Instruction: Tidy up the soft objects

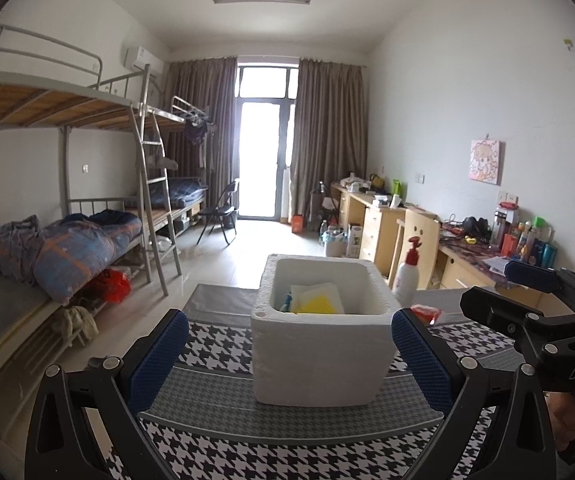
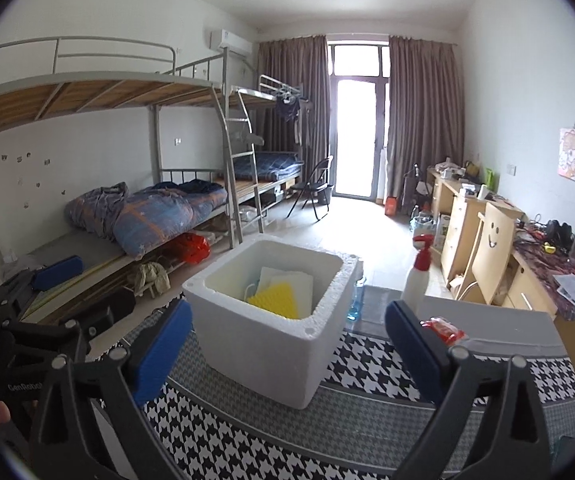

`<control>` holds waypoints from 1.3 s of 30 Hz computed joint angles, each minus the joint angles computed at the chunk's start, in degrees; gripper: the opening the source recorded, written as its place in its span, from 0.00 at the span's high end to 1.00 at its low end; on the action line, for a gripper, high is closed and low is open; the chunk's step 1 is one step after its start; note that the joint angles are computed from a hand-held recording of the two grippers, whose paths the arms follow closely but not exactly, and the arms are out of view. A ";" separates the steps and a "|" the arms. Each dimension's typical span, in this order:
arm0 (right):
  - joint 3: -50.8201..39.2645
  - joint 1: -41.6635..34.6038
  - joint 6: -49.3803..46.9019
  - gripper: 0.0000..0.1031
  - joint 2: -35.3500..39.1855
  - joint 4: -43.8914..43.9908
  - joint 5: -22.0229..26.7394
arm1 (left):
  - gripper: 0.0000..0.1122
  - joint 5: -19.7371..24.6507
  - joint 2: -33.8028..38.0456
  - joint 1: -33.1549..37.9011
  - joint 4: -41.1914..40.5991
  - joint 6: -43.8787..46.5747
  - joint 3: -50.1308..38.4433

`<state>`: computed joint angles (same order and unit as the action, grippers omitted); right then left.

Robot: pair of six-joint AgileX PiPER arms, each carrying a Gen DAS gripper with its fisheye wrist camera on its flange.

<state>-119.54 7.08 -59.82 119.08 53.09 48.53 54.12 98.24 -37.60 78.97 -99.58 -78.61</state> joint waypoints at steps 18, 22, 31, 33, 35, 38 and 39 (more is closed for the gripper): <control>23.35 -6.87 -17.37 0.02 -13.51 16.32 -3.64 | 0.09 4.42 -1.79 -8.87 3.34 -2.40 2.79; 27.44 -8.12 -20.83 0.01 -15.57 19.59 -3.70 | 0.09 6.32 -1.55 -10.92 4.36 -2.80 3.43; 34.77 -10.65 -25.98 0.01 -19.18 24.92 -4.14 | 0.09 8.01 -1.16 -13.97 6.32 -5.19 5.45; 35.27 -11.13 -26.06 0.01 -19.33 24.93 -4.11 | 0.09 8.06 -1.14 -14.46 6.93 -5.63 6.00; 36.11 -11.75 -26.47 0.01 -19.52 25.45 -4.07 | 0.09 8.36 -1.11 -14.88 7.48 -6.22 6.56; 38.37 -12.88 -29.14 0.01 -20.18 27.66 -3.11 | 0.09 8.22 -1.28 -15.16 8.02 -7.55 7.69; 39.36 -13.21 -30.72 0.01 -20.48 28.89 -3.06 | 0.09 8.03 -1.44 -15.21 8.14 -8.02 8.06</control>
